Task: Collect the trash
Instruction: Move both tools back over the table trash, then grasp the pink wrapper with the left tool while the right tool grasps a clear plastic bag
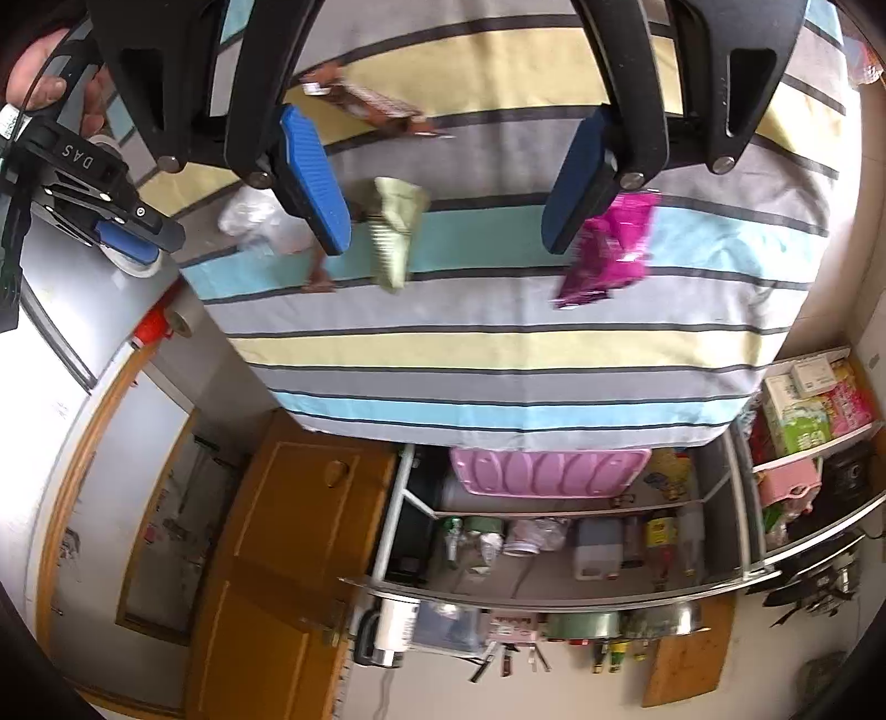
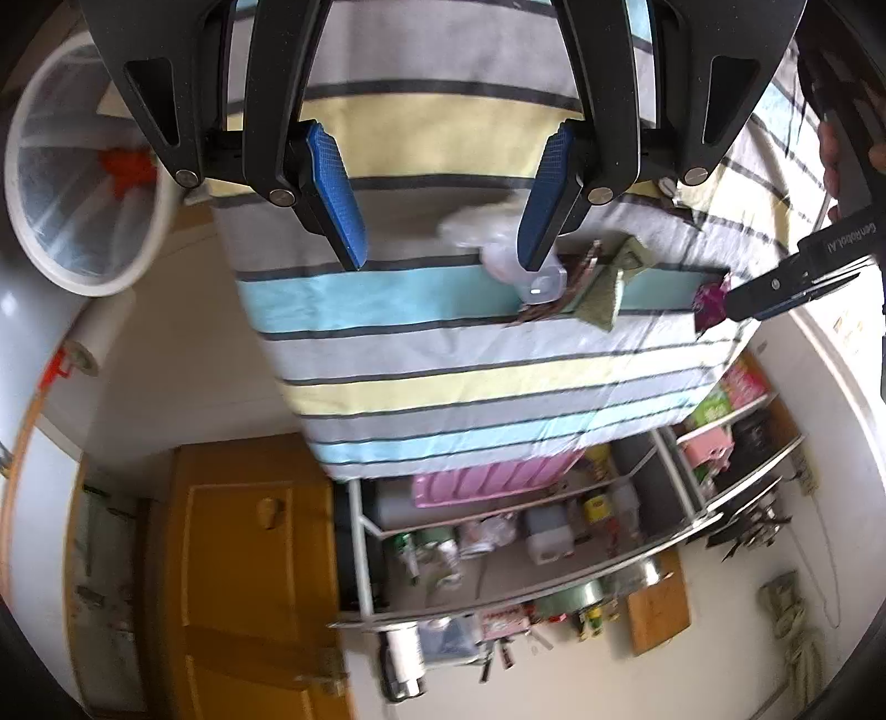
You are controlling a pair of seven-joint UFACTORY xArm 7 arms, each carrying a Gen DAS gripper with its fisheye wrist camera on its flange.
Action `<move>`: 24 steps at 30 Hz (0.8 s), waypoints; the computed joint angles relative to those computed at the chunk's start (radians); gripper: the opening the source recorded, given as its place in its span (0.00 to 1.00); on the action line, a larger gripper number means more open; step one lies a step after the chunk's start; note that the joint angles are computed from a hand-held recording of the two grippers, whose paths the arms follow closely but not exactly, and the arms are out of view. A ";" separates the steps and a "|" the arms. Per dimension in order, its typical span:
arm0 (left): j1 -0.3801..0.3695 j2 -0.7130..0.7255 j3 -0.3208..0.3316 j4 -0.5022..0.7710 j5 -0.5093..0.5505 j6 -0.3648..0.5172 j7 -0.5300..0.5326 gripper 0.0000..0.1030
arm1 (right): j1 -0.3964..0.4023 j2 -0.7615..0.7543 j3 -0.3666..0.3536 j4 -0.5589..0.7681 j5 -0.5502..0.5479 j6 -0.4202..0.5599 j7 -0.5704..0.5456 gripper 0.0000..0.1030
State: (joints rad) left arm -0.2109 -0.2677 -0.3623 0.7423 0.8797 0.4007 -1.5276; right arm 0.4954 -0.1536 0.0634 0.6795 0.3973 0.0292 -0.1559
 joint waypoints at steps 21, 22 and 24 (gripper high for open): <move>0.154 -0.005 0.023 -0.111 -0.086 -0.115 0.096 0.75 | -0.093 0.189 0.111 0.134 -0.258 0.066 0.186 0.59; 0.155 0.003 0.022 -0.104 -0.077 -0.113 0.095 0.75 | -0.096 0.188 0.105 0.131 -0.313 0.068 0.230 0.59; 0.143 0.026 0.038 -0.093 -0.085 -0.114 0.113 0.75 | -0.103 0.187 0.101 0.132 -0.381 0.071 0.295 0.59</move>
